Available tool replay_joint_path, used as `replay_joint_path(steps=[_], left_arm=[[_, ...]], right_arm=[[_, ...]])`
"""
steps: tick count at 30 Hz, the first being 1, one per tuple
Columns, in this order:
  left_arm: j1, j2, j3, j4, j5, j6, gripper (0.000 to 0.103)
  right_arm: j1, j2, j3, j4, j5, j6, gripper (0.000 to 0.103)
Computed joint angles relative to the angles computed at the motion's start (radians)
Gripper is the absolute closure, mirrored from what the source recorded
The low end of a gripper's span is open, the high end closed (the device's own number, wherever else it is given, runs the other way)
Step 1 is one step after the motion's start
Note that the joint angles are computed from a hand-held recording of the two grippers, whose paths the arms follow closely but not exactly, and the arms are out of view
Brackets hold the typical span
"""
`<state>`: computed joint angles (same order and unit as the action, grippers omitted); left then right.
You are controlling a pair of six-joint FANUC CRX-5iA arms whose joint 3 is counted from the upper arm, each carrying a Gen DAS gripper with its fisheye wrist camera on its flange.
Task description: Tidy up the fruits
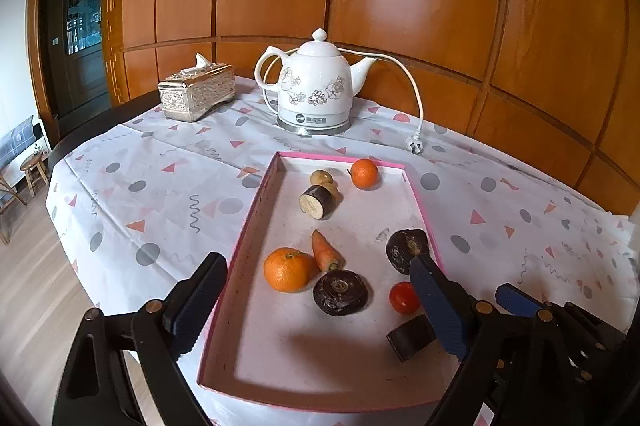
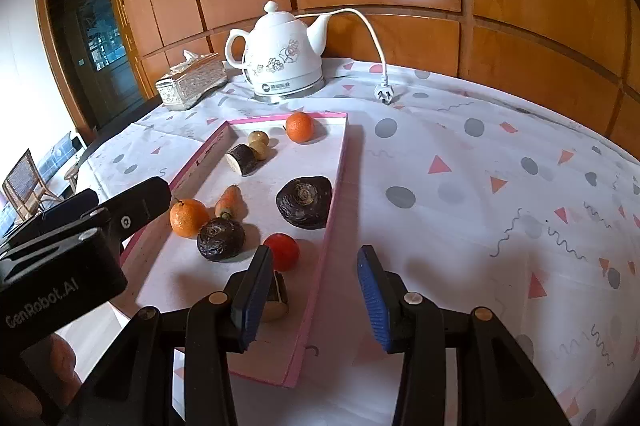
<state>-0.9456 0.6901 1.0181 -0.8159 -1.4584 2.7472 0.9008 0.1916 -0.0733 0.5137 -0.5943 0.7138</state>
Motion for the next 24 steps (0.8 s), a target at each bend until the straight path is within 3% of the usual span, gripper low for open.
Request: replay_joint_path(steps=[9, 24], left_arm=[[-0.008, 0.008, 0.014, -0.013, -0.02, -0.002, 0.001], [-0.012, 0.002, 0.014, -0.025, -0.043, 0.004, 0.0]], right_arm=[[0.005, -0.004, -0.013, 0.025, -0.005, -0.019, 0.059], [0.011, -0.004, -0.011, 0.031, -0.008, -0.009, 0.059]])
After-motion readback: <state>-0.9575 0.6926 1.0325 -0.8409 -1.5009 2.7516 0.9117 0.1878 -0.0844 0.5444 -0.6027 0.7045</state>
